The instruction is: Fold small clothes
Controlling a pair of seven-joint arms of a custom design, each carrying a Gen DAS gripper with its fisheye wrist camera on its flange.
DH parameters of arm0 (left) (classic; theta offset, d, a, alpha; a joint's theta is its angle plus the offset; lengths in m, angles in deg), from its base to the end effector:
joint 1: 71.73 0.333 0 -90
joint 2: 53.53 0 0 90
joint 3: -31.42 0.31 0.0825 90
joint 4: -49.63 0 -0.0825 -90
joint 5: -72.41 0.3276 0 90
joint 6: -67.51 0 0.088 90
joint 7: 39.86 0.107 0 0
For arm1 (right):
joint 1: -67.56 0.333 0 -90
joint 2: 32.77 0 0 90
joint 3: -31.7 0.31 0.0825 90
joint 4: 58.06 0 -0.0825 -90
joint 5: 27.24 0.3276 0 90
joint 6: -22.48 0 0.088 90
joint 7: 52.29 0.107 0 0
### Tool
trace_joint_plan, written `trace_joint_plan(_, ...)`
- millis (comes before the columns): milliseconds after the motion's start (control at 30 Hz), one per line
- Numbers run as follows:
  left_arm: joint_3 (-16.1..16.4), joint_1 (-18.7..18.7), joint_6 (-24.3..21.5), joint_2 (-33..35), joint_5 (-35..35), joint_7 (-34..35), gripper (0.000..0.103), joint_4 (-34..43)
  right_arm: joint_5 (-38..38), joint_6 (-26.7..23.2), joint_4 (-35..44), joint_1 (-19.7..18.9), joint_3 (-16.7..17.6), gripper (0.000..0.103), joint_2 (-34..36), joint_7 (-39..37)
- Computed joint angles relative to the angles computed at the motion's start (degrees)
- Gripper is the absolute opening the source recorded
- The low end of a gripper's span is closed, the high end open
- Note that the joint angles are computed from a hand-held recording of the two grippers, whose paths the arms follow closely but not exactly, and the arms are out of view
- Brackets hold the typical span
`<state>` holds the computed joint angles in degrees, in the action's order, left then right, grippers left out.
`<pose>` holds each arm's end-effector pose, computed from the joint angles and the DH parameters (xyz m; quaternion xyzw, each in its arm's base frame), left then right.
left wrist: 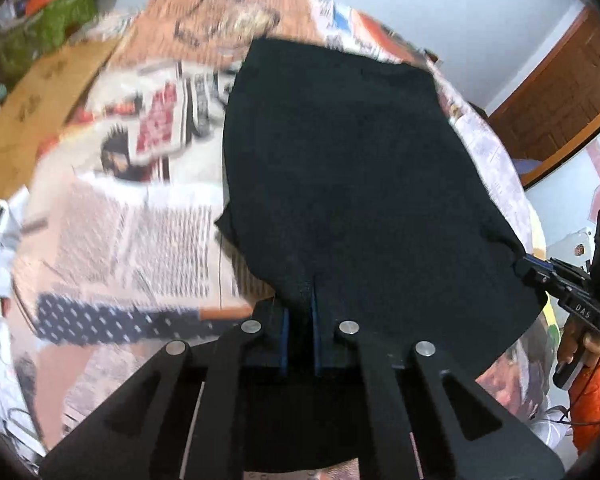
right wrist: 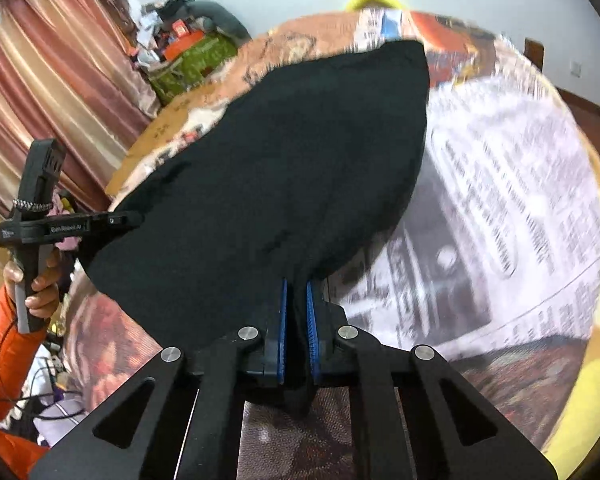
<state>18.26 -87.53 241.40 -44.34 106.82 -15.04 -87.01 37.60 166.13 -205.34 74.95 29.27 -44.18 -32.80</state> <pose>0.4178 -0.2783 0.3443 -0.7050 0.6624 -0.2413 0.0772 0.4045 0.0283 0.3783 -0.7824 0.5122 0.0200 0.3536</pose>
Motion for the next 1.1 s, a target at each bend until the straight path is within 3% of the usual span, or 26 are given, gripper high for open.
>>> trace_joint_plan(200, 0.06, -0.2, -3.85, -1.52, 0.98, 1.96, 0.007, 4.96, 3.47, -0.23, 2.72, 0.06, -0.65, 0.008, -0.72, -2.95)
trace_joint_plan(400, -0.29, 0.7, -7.59, 1.91, -2.14, 6.77, 0.007, 14.31, 6.34, 1.75, 8.46, 0.43, -0.36, 0.008, 1.88, -4.99)
trace_joint_plan(567, -0.46, 2.13, -11.27, 8.86, -5.8, 11.33, 0.007, 25.31, 7.37, 4.06, 16.23, 0.6, 0.58, 0.008, 7.96, -3.89)
trace_joint_plan(700, 1.35, 2.1, -13.43, 15.08, -6.18, 11.8, 0.007, 32.9, 6.11, 5.77, 22.93, 0.02, 1.44, 0.008, 14.27, -2.02)
trace_joint_plan(800, 0.16, 4.11, -14.67, 20.95, -9.55, 14.64, 0.007, 38.7, 4.1, 6.81, 28.25, -0.44, 2.44, 0.008, 19.77, 0.5)
trace_joint_plan(967, -0.83, 5.34, -21.39, 31.77, -14.0, 20.1, 0.009, 51.31, -0.92, 8.01, 35.28, -1.56, 3.84, 0.008, 27.61, 5.83)
trace_joint_plan(1100, 1.03, 3.66, -26.53, 37.18, -14.59, 21.94, 0.017, 58.89, -7.62, 6.24, 41.45, -2.63, 4.11, 0.009, 33.09, 13.08)
